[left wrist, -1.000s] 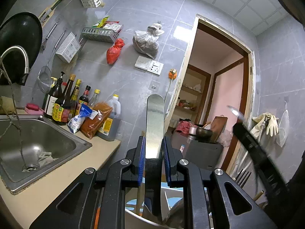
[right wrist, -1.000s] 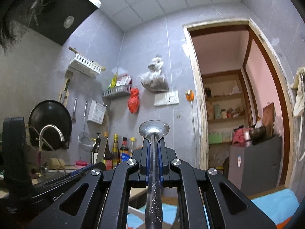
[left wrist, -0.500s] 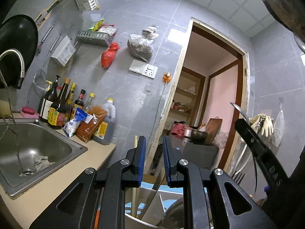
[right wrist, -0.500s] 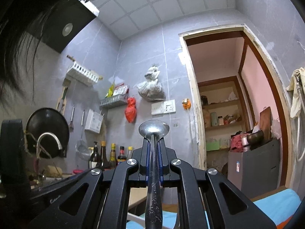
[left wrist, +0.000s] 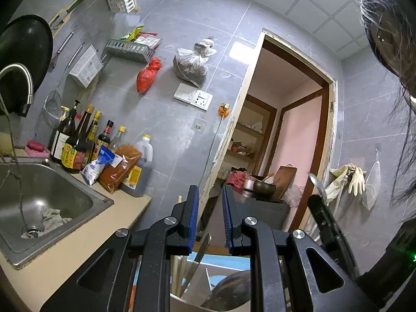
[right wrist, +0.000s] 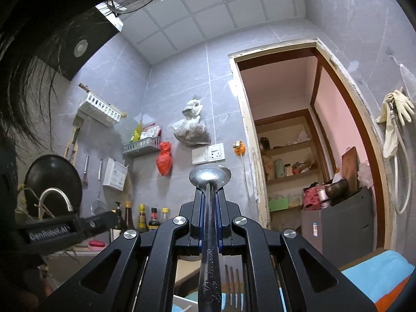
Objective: Organize utensils
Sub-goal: 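Lower the silver knife into the basket and open the left tool, then lower the silver spoon into the basket and open the right tool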
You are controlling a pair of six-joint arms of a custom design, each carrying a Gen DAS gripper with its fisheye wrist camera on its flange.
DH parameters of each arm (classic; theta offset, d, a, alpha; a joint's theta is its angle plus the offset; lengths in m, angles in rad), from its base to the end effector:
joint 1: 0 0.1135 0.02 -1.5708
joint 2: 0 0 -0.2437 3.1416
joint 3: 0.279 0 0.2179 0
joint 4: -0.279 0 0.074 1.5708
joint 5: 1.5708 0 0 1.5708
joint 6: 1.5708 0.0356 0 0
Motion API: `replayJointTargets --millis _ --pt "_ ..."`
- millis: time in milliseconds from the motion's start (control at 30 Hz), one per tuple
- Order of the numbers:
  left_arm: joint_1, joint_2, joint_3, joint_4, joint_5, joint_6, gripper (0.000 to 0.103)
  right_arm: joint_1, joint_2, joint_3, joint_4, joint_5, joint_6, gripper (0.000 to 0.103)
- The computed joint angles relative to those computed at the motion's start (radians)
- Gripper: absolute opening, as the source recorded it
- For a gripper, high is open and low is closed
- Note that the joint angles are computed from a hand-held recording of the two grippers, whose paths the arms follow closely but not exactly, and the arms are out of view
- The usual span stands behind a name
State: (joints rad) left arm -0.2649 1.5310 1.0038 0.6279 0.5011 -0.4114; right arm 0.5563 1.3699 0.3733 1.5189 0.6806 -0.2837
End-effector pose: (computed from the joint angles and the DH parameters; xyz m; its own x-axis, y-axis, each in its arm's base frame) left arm 0.3104 -0.1019 0.3141 -0.1874 -0.3126 -0.9312 0.6721 0.6506 -0.3536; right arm 0.2018 0.0991 0.2597 0.3920 -0.0124 -0.9199 0.1692 0.9838 0.0588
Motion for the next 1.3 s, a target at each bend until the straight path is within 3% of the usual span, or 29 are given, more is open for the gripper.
replayJointTargets --millis 200,400,533,600,733,967,1300 --pt "-0.010 -0.021 -0.017 -0.024 -0.023 0.018 0.015 -0.028 0.000 0.003 -0.054 0.023 0.054 0.006" --pt "-0.010 -0.021 -0.010 -0.046 -0.048 0.031 0.015 -0.026 -0.008 0.027 -0.088 0.049 0.023 0.006" --pt "-0.010 -0.030 -0.009 -0.065 -0.061 0.043 0.028 -0.031 -0.049 0.097 -0.307 0.053 0.068 0.006" --pt "-0.008 -0.034 -0.017 -0.057 -0.063 0.044 0.030 -0.033 -0.048 0.118 -0.382 0.050 0.089 0.006" --pt "-0.007 -0.035 -0.022 -0.063 -0.072 0.062 0.041 -0.026 -0.029 0.106 -0.347 0.058 0.080 0.007" --pt "-0.012 -0.019 0.007 -0.117 -0.116 0.065 0.054 0.002 0.039 0.075 -0.173 0.103 -0.022 0.010" --pt "-0.005 -0.019 0.000 -0.124 -0.118 0.070 0.055 -0.021 0.001 0.086 -0.258 0.071 0.030 0.008"
